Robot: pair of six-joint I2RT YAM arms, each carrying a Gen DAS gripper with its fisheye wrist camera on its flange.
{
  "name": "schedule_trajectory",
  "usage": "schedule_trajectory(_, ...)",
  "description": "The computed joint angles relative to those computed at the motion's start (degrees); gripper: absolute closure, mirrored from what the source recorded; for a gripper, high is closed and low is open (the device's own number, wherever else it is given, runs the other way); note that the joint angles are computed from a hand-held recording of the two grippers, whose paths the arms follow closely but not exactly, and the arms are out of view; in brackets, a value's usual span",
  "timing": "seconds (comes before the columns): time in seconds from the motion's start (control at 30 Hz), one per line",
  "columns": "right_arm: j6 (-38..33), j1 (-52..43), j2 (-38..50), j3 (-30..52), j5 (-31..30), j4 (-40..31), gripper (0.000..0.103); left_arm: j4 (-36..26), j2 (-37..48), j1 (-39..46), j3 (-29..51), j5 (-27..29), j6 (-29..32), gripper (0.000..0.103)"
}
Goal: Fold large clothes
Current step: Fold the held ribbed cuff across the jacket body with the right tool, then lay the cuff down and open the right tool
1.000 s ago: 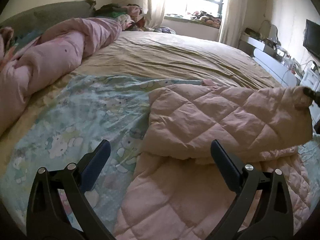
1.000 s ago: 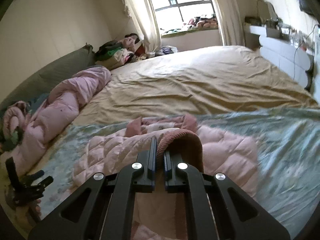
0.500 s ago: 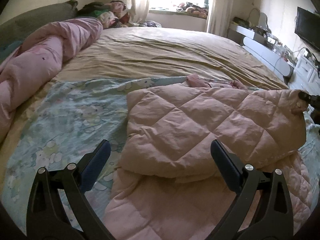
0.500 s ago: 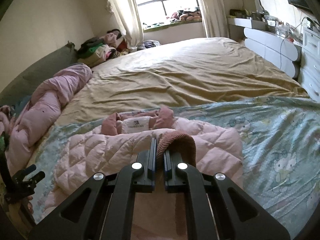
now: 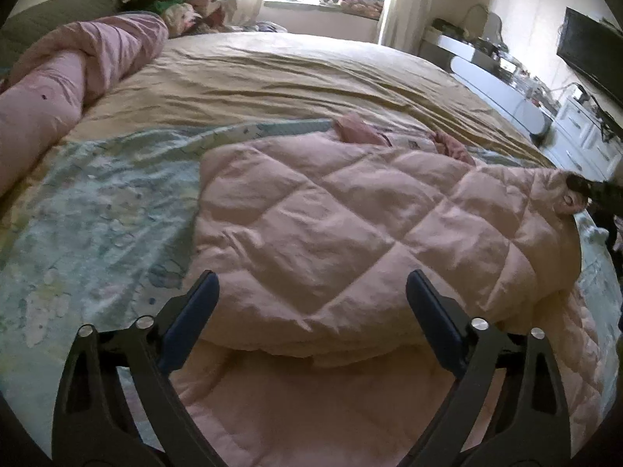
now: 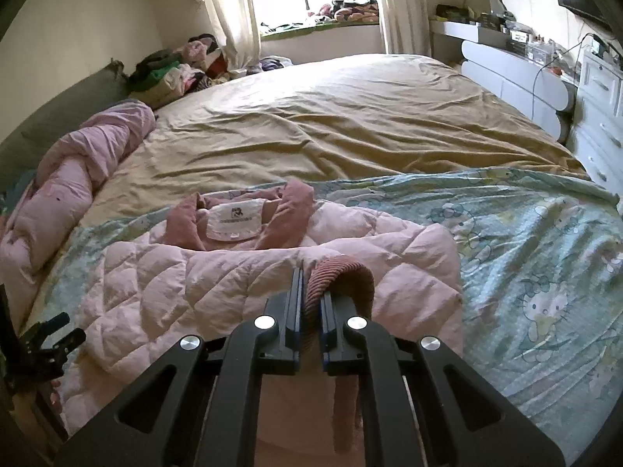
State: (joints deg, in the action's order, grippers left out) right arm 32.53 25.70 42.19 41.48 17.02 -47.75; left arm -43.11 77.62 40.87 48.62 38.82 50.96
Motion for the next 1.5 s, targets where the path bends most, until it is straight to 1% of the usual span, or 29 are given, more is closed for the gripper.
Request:
schedule_trajectory(0.1, 1.49, 0.81, 1.27, 0.72, 1.06, -0.81, 0.090, 0.39, 0.47, 0.18, -0.68, -0.13, 1.65, 0.017)
schedule_trajectory(0.2, 3.50, 4.16, 1.91, 1.74, 4.90, -2.58, 0.077, -0.82, 1.63, 0.68, 0.26, 0.46, 2.60, 0.019)
schedule_trajectory(0.27, 5.76, 7.07, 2.04, 2.66, 8.30, -3.94, 0.065, -1.44, 2.15, 0.84, 1.00, 0.66, 2.84, 0.019)
schedule_trajectory(0.43, 9.70, 14.04, 2.71, 4.99, 14.57, -6.05, 0.059, -1.78, 3.08, 0.93, 1.73, 0.50, 2.42, 0.019)
schedule_trajectory(0.53, 11.14, 18.41, 5.08, 6.33, 15.97, -5.90, 0.051, -1.86, 3.21, 0.78, 1.86, 0.30, 2.33, 0.019)
schedule_trajectory(0.6, 11.88, 20.87, 7.01, 6.97, 16.50, -5.27, 0.049, -1.95, 3.36, 0.67, 2.07, 0.03, 2.68, 0.019)
schedule_trajectory(0.67, 12.35, 22.97, 9.33, 7.16, 16.28, -3.55, 0.044, -1.91, 3.62, 0.69, 2.15, -0.10, 2.88, 0.019)
schedule_trajectory(0.87, 12.62, 26.36, 18.18, 6.85, 12.98, 2.19, 0.039, -0.36, 3.39, -0.45, 0.60, -2.09, 2.75, 0.019)
schedule_trajectory(1.0, 13.03, 25.24, 23.04, 5.66, 9.22, 5.00, 0.039, 1.20, 3.57, -1.37, -0.62, -3.38, 2.31, 0.019)
schedule_trajectory(1.07, 13.19, 24.65, 24.37, 4.67, 7.99, 6.25, 0.032, 1.39, 4.18, -1.65, -0.61, -3.82, 2.30, 0.019)
schedule_trajectory(1.17, 13.71, 23.74, 27.43, 3.51, 6.20, 7.26, 0.032, 1.40, 4.42, -1.90, -0.66, -4.12, 2.06, 0.019)
schedule_trajectory(1.23, 13.89, 23.59, 29.33, 2.50, 5.86, 8.64, 0.031, 1.45, 4.48, -1.97, -0.74, -4.26, 2.22, 0.019)
schedule_trajectory(1.43, 15.27, 22.90, 30.80, -1.67, 5.96, 14.65, 0.030, 1.62, 4.40, -2.02, -1.14, -4.07, 2.15, 0.019)
schedule_trajectory(1.5, 15.51, 23.24, 30.86, -1.99, 6.59, 14.86, 0.030, 1.54, 4.31, -1.98, -1.15, -3.94, 2.03, 0.019)
